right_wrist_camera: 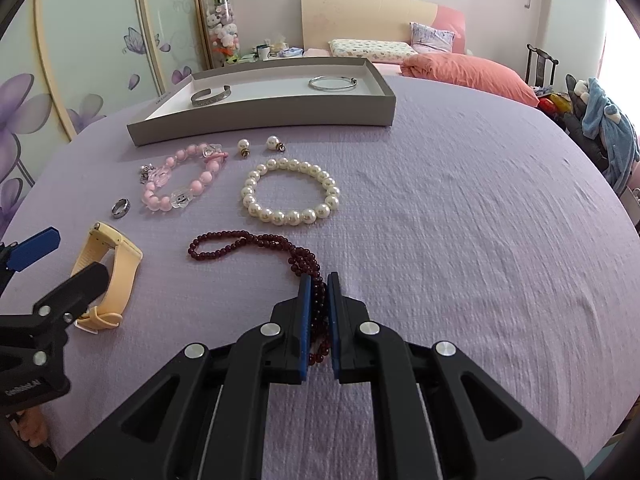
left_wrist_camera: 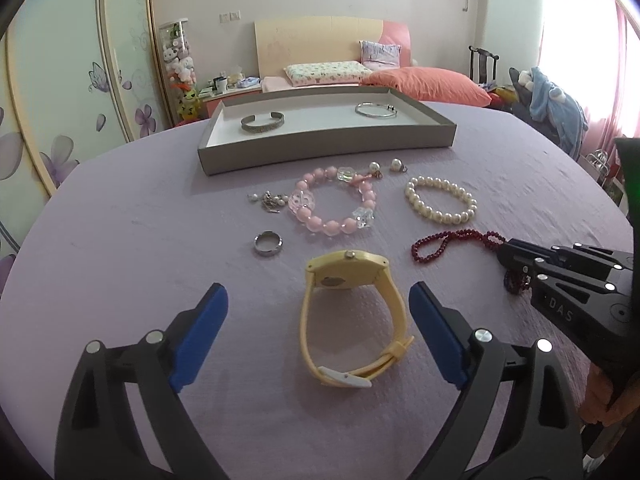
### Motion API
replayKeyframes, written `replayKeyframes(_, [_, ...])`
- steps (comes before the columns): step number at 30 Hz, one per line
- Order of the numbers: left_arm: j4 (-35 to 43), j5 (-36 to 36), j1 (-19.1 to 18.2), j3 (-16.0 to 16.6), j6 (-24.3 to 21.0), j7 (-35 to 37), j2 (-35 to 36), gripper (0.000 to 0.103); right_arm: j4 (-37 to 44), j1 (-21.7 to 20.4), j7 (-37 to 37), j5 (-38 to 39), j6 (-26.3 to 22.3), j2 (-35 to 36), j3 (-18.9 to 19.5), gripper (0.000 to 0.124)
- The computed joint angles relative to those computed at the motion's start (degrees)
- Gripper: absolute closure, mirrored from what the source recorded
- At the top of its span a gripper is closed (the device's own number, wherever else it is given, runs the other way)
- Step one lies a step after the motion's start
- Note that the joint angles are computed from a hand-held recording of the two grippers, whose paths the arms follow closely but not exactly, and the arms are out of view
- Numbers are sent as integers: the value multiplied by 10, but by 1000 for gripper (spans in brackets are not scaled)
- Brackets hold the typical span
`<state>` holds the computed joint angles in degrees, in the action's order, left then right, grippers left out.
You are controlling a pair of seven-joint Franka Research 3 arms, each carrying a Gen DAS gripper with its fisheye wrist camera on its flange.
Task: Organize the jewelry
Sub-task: 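Close the left tool on the yellow watch band, then lift the necklace into the tray and open the right tool while the left tool carries the watch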
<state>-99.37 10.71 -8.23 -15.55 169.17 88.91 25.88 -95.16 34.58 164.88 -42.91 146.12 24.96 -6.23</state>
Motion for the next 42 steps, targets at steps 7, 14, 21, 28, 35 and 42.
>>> replayKeyframes(7, [31, 16, -25, 23, -30, -30, 16, 13, -3, -1, 0, 0, 3, -2, 0, 115])
replayKeyframes(14, [50, 16, -25, 19, -59, -36, 27, 31, -2, -2, -1, 2, 5, -2, 0, 115])
replayKeyframes(21, [41, 15, -16, 17, -54, -31, 19, 52, -2, -1, -2, 4, 6, -1, -1, 115])
replayKeyframes(28, [35, -1, 0, 12, -44, -25, 16, 59, -3, -1, 1, 2, 8, -2, -2, 115])
replayKeyframes(35, [27, -17, 15, 4, -25, -17, 11, 60, -4, 0, 8, -4, 10, -2, -3, 115])
replayKeyframes(42, [24, -31, 27, -6, -11, -7, 4, 60, -1, -1, 4, 3, 16, 0, -2, 115])
